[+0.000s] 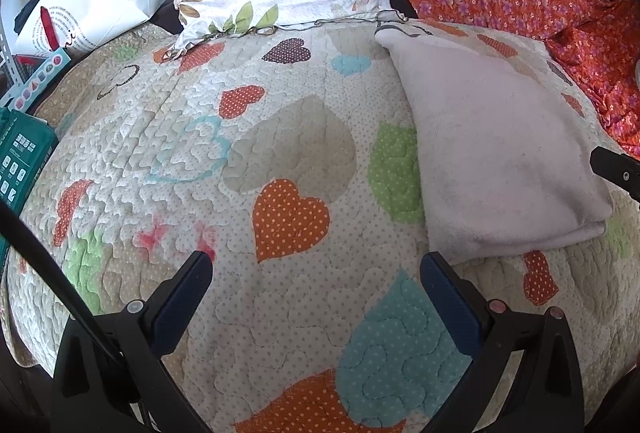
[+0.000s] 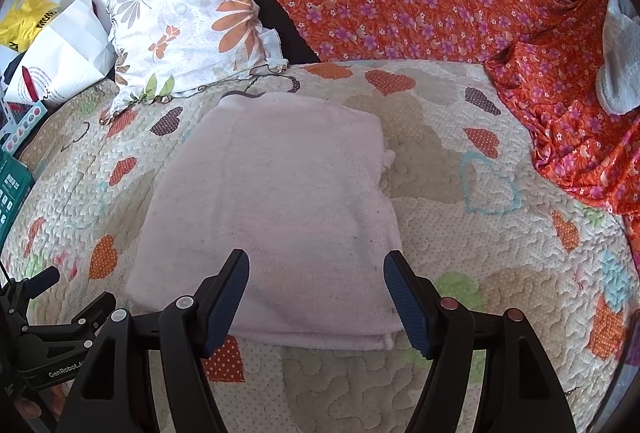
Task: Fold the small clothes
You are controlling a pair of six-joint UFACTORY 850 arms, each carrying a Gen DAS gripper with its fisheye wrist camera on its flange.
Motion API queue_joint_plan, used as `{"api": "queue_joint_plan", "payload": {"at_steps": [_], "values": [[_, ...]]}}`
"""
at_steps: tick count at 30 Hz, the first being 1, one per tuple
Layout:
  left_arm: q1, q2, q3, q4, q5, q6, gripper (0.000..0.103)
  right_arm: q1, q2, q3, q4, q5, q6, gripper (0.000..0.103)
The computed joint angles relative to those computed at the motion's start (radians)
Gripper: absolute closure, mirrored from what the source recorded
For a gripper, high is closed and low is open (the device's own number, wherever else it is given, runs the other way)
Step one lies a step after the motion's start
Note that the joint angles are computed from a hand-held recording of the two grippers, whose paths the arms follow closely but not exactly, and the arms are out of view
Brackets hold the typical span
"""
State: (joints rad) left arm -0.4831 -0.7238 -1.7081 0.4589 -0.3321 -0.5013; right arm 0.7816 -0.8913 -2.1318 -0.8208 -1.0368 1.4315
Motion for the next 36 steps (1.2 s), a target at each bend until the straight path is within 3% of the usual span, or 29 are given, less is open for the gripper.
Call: {"api": "queue_joint_plan", "payload": {"at_steps": [14,27,36], "values": [[0.004,-0.010,-0.013,-0.103,-0.018,0.093,0.000,0.001,-0.002,0.001,0.003,0.002,0.001,0.028],[-0.001,-0.019,-0.022,-0.064,-0.031,0.063,0.000,0.002,0.015,0.027,-0.010,0.007,0.024,0.027],[0.001,-0.017,-0.024,-0.009,-0.044,0.006,0.000,0.011,-0.034,-0.045,-0.016,-0.035,-0.041,0.027]]}}
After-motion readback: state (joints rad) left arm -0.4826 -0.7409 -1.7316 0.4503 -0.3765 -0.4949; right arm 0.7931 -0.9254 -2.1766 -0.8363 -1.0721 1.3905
